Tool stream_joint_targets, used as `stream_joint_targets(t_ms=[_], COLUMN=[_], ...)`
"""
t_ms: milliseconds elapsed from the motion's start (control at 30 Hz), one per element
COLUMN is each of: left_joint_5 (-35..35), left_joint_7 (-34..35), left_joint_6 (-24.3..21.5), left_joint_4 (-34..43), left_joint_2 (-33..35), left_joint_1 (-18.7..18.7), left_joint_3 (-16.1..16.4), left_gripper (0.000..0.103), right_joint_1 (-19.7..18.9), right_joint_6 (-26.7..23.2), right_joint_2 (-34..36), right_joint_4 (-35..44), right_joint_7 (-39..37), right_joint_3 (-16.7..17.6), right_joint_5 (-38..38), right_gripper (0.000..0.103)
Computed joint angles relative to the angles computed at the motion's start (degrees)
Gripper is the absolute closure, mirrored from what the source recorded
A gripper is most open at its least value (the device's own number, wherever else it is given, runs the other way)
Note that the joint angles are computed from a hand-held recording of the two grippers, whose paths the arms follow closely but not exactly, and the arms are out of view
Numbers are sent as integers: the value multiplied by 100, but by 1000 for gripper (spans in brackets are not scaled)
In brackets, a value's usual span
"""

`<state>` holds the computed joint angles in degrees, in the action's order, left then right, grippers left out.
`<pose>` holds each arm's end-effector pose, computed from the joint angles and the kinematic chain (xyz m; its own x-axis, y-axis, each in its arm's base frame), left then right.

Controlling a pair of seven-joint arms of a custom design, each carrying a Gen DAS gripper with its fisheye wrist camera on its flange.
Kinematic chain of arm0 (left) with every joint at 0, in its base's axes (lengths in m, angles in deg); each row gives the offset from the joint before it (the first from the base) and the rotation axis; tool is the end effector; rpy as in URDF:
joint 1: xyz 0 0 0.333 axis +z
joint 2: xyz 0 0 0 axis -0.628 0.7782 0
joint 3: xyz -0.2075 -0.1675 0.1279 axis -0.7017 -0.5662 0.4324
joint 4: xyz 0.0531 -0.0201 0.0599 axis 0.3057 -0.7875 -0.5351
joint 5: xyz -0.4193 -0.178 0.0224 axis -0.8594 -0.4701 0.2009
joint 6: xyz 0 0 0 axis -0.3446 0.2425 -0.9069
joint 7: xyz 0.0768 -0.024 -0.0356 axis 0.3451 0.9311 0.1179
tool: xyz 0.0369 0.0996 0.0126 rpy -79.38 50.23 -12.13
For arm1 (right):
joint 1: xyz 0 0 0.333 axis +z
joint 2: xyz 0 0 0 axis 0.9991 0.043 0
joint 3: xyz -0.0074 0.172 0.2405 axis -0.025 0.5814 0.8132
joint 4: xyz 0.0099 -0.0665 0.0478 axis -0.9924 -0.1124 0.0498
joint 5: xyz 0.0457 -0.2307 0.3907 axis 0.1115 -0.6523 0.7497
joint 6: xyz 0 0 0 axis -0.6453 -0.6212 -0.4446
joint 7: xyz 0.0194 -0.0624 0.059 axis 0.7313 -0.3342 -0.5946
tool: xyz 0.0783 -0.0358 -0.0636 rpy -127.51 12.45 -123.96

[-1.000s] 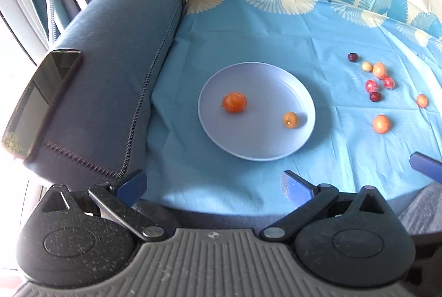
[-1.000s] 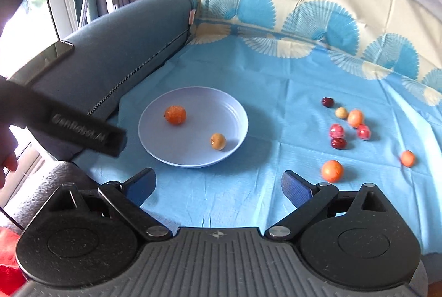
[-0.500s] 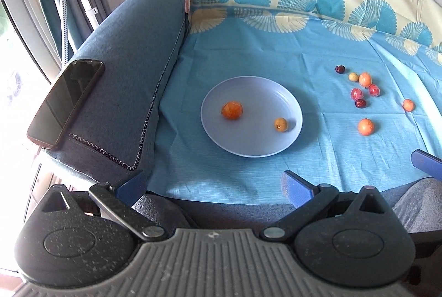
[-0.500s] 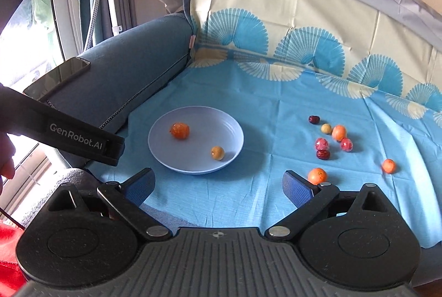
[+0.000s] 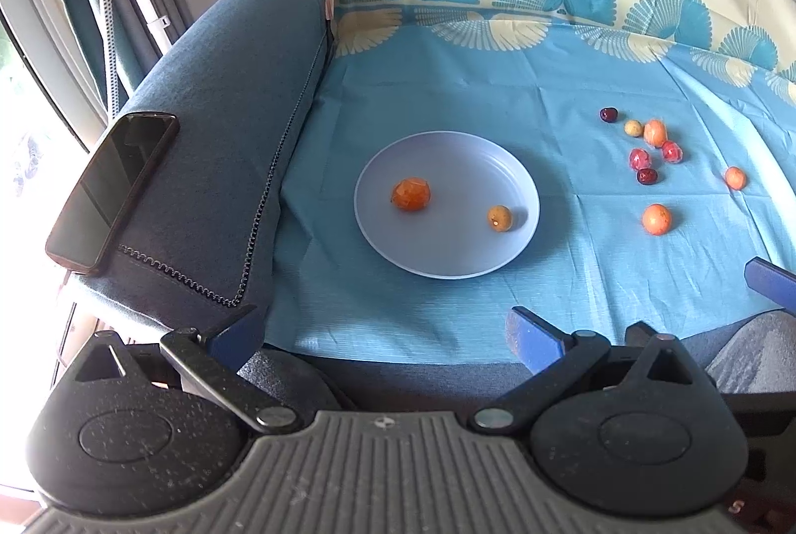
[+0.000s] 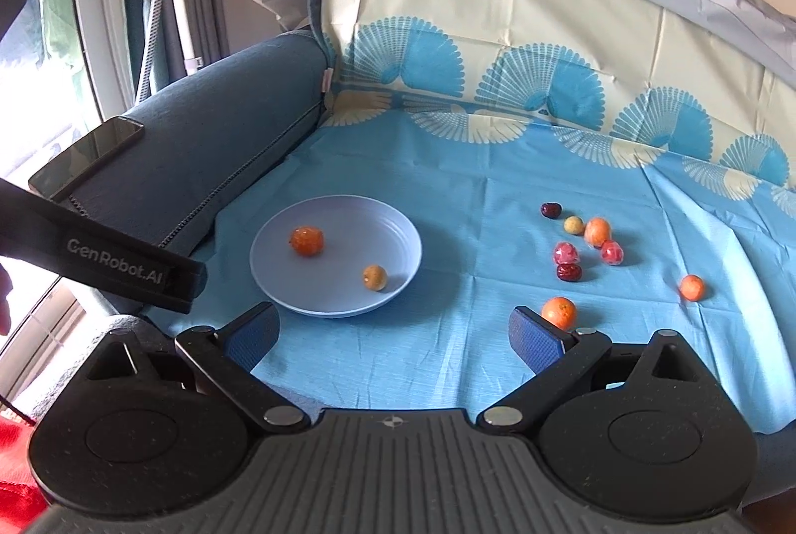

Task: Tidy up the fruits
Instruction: 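Lift both tools back from the plate toward the fruit pile, then grasp a red plum with the left tool while the right tool grasps a red cherry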

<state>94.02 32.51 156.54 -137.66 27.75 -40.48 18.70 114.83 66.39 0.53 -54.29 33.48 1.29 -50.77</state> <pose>0.4322 -0.1728 0.6840 0.2211 -0.9624 -0.1576 -0.8159 -0.0940 -0.5704 0.4038 0.2815 0.6583 0.3943 -0.9158 -0.0768 -0.5896 -0.1879 -0.7856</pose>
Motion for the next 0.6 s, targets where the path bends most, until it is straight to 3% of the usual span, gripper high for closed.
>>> stream_joint_targets(t_ms=[333,600], left_joint_5=[-123,96], left_joint_7=[-27,-117], left_joint_6=[57,195], left_joint_4=[679,2213], left_joint_2=[794,2615], left_joint_1=[-55,-338], left_joint_3=[38,56], left_gripper=[0,0], right_joint_1=[-629,-1708], right_joint_6=[210,223], right_joint_2=[119,630], right_joint_4=[-41,27], right_joint_7=[722,2111], right_joint_3=[118,300], right_joint_5=[-460,-1533], right_gripper=[4,4])
